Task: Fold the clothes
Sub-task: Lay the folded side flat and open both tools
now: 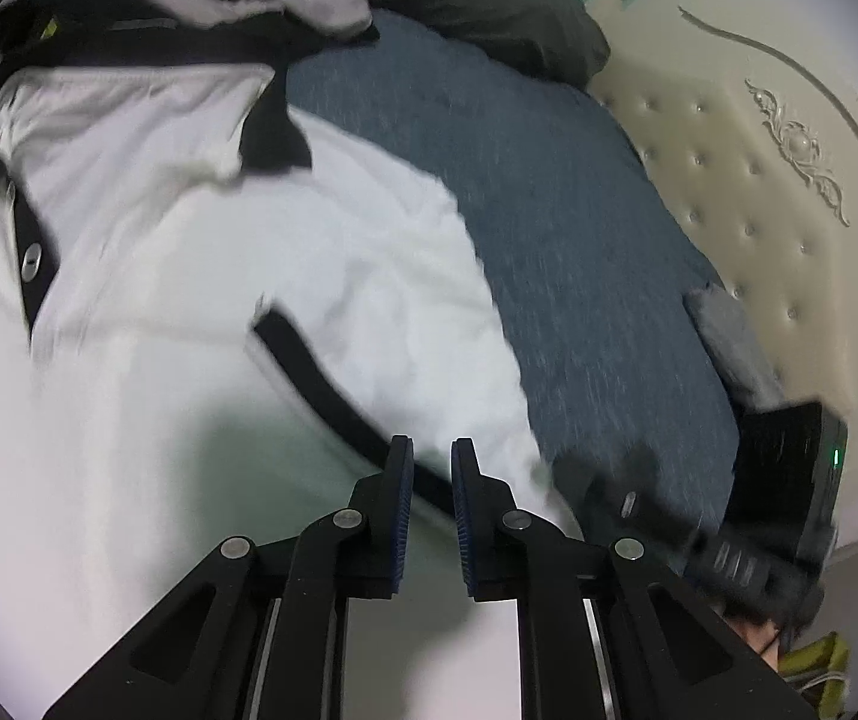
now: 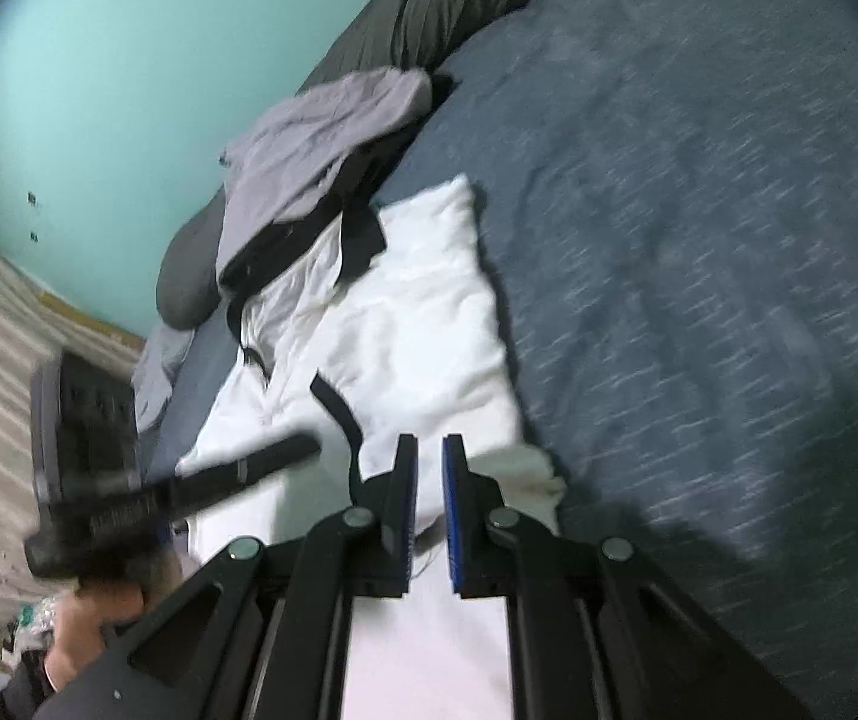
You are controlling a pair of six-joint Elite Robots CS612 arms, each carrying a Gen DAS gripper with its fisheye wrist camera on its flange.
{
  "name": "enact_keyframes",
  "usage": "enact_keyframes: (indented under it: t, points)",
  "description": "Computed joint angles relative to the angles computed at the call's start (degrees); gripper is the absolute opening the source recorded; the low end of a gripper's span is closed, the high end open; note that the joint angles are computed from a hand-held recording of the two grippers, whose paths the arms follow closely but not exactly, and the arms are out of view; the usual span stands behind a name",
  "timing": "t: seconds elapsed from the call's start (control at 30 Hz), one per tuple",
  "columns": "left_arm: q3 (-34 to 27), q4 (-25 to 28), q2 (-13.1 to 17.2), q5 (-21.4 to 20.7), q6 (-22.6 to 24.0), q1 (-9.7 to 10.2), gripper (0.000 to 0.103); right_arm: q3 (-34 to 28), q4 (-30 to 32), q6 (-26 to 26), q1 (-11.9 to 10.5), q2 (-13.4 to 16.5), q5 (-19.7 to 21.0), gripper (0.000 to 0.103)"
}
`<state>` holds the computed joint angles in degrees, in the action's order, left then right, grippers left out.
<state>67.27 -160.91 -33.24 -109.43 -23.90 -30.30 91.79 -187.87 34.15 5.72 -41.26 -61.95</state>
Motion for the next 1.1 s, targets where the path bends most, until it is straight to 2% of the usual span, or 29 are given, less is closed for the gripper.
enact_keyframes:
  t: [0.13, 0.23, 0.3, 0.33, 0.43, 0.6, 0.7, 0.83, 0.93, 1.1]
  points:
    - [-3.23, 3.20, 1.73, 3.12, 0.91, 0.16, 0.014, -0.52, 7.06, -1.64, 0.46, -0.29, -1.39, 0.008]
    - [-4.08, 4.06, 2.38, 4.75, -0.25, 0.52, 0.014, -0.36, 8.68, -1.71, 0.51, -0.68, -2.30, 0.008]
    - [-3.99, 3.32, 2.36, 5.00, -0.71, 0.69, 0.014, -0.04, 6.59, -0.72, 0.52, -0.89, -2.87, 0.008]
    - [-3.89, 2.71, 2.26, 5.49, -0.44, 0.66, 0.014, 0.03, 4.13, 0.19, 0.38, -0.64, -1.83, 0.008]
    - [-4.66, 2.77, 2.55, 6.52, 0.09, 0.61, 0.014, -0.53, 2.58, -0.75, 0.61, -0.06, -0.80, 0.008]
    - [-5.78, 5.10, 3.17, 7.45, -0.24, 0.62, 0.014, -2.15, 9.50, -3.92, 1.49, 0.19, -1.75, 0.008]
    - [-5.55, 4.32, 3.06, 7.55, -0.44, 0.81, 0.014, -2.11, 8.82, -1.70, 1.00, 0.38, -0.26, 0.008]
    - [-6.09, 4.51, 3.24, 7.84, 0.03, 0.89, 0.014, -1.58, 3.97, 0.37, 0.63, 0.50, 0.88, 0.008]
    - [-6.85, 6.03, 3.69, 7.62, -0.03, 1.03, 0.014, -2.01, 6.05, -0.23, 0.85, 0.68, 0.52, 0.008]
    - [-5.26, 4.84, 2.90, 7.94, -0.75, 1.17, 0.014, -2.48, 8.98, 0.05, 0.76, 0.79, 0.45, 0.008]
